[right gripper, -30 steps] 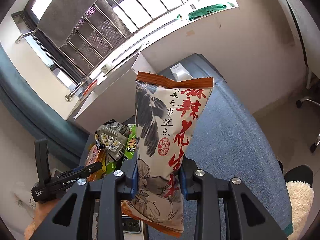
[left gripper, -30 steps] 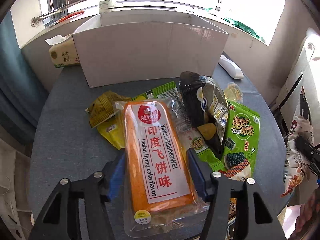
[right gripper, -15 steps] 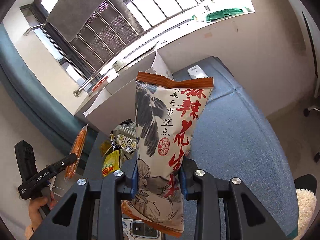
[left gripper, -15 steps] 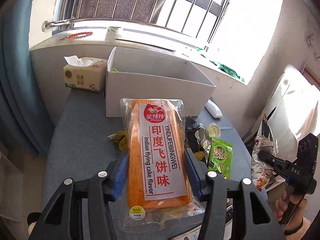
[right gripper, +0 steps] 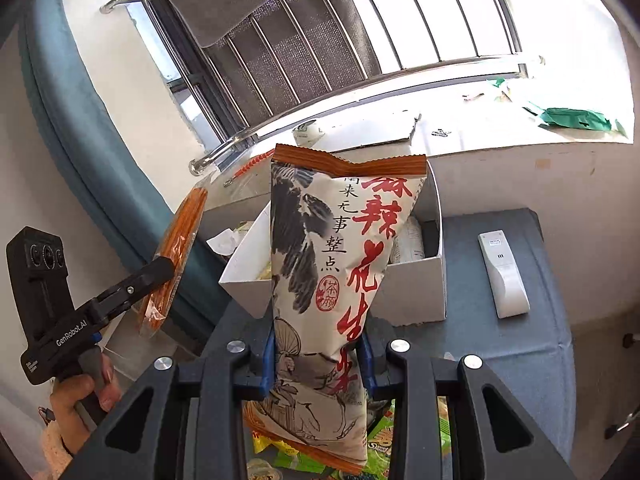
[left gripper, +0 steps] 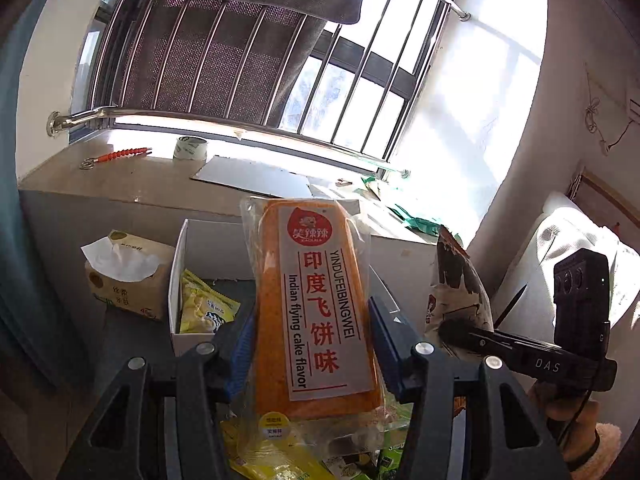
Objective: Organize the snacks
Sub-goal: 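Carry the peanut bag into the box with right while left places orange cake pack in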
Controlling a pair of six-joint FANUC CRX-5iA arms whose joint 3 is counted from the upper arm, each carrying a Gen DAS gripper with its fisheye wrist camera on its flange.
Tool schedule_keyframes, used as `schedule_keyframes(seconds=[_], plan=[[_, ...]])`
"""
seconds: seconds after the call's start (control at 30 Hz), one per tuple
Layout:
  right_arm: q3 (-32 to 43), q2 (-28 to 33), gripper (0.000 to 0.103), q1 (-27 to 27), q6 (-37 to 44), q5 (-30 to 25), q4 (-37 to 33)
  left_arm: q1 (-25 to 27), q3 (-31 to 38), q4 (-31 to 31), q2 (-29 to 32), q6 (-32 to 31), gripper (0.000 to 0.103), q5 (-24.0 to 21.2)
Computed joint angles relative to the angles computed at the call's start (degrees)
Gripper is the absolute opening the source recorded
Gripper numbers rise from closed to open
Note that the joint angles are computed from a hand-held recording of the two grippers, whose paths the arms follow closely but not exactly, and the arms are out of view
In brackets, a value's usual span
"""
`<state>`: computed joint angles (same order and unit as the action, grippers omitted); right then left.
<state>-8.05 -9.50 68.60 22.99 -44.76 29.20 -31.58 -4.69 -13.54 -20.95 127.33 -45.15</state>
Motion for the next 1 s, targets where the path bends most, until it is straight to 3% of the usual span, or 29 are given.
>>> schedule_keyframes(seconds=[0.17,0.3,0.4,0.47,0.53,0.57,0.6,0.7,0.87,1.0], plan=[[16.20,11.28,0.036,-7.10,13.39,-3.92,-8.71,5.64,7.74,3.08,8.39,-5.54,0.058,-0.29],[30.00,20.96,0.036,-12.22,20.14,-14.17,-14.92,9.18,10.73,7.57,13.23,-7.43,0.058,-1.04],[34.51,24.50,0.036,-14.40,22.72,-17.27,-15.92,8.98,11.98,5.90,15.19,-6.52,0.058,-1.77],[36.41,25.80,0.036,-15.11,24.25,-17.73,-16.36,9.81,10.61,8.99,15.45,-9.14,0.064,-1.00],[37.73,26.34,0.047,-15.68,25.97,-17.67,-18.32,10.11,10.85,10.04,16.37,-9.76,0.098,-2.25],[39.74,27.32,0.075,-15.88,27.30,-19.23,-19.35,9.77,10.62,8.62,16.14,-8.30,0.103,-2.02],[39.48,27.38,0.103,-15.46,26.33,-19.24,-17.50,9.83,9.37,8.59,15.30,-8.17,0.103,-0.72],[33.21,25.25,0.103,-13.69,18.20,-15.06,-6.45,9.64,8.56,6.36,13.64,-5.14,0.103,-1.27],[30.58,22.82,0.103,-13.15,16.90,-14.39,-6.54,9.31,8.58,5.06,11.57,-6.10,0.103,-2.38],[27.50,20.20,0.103,-10.28,17.21,-14.66,-2.57,7.68,9.37,2.73,9.95,-6.03,0.103,-4.29]])
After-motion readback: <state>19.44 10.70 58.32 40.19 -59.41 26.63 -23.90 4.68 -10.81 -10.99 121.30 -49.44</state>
